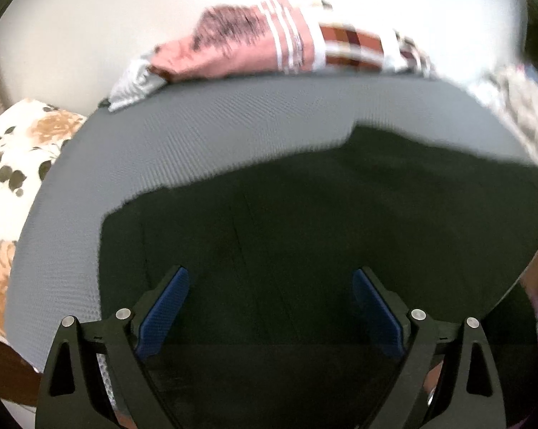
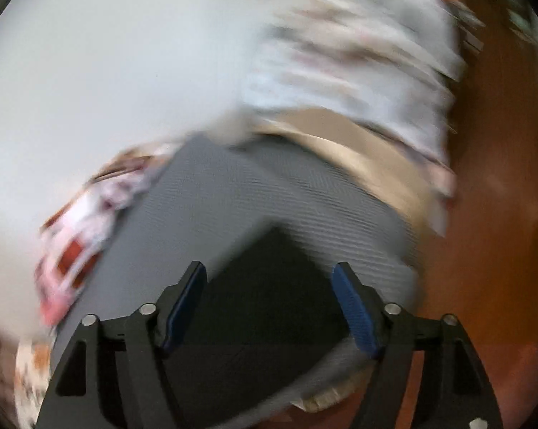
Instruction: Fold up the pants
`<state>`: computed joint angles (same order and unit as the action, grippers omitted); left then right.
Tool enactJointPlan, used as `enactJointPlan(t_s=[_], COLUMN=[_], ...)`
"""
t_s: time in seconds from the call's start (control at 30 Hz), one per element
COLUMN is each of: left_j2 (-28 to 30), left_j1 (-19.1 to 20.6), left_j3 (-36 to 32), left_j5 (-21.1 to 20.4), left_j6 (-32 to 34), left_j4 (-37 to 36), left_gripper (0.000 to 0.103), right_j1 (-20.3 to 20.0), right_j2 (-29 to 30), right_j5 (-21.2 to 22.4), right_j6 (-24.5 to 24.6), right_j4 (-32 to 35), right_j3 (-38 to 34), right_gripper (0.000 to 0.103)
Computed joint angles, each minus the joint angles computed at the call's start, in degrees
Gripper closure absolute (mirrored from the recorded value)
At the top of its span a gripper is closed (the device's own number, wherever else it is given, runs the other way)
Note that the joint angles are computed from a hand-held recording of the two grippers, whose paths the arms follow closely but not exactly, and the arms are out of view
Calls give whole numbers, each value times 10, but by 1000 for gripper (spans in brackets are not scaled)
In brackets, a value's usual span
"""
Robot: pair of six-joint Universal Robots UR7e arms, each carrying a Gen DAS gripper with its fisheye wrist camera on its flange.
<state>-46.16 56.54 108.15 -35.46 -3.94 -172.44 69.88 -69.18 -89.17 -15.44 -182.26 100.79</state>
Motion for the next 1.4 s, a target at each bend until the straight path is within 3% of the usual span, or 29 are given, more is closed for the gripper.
enactJointPlan(t_s=[0.07, 0.2, 0.37, 0.43, 0.5, 0.67, 0.73, 1.07, 1.13, 1.27, 1.4], left_j2=[3, -5, -22, -29, -34, -31, -29, -33, -35, -33, -34], left_j1=[-3, 5, 15, 25, 33, 36, 37, 42, 43, 43, 43], left_j3=[-3, -2, 3, 3, 2, 5, 4, 7, 7, 6, 6], left_j5=[17, 20, 19, 10, 4, 7, 9, 2, 1, 4, 3], left_j6=[-3, -29, -74, -98, -122, -113, -109, -105, -108, -109, -115], left_j4=[-11, 14, 48, 72, 93, 81, 81, 71, 75, 76, 82], left_gripper=[10, 10, 10, 10, 10, 9, 9, 5, 4, 3, 3], right_j1=[48, 137, 214, 231, 241, 243, 243, 251, 254, 261, 273], right_j2=[21, 122, 288, 346, 394, 471, 485, 491, 476, 483, 464], right_j5=[60, 70, 0, -24, -56, -81, -74, -61, -73, -104, -142], right_j6=[-100, -227, -297, -318, -325, -305, -301, -356, -383, -404, -444], right_j4=[96, 287, 410, 457, 481, 568, 605, 682, 668, 708, 643], right_j3=[-19, -119, -280, -345, -402, -518, -543, -578, -559, -575, -531], right_gripper=[33, 27, 28, 41, 44, 55, 74, 78, 78, 78, 79])
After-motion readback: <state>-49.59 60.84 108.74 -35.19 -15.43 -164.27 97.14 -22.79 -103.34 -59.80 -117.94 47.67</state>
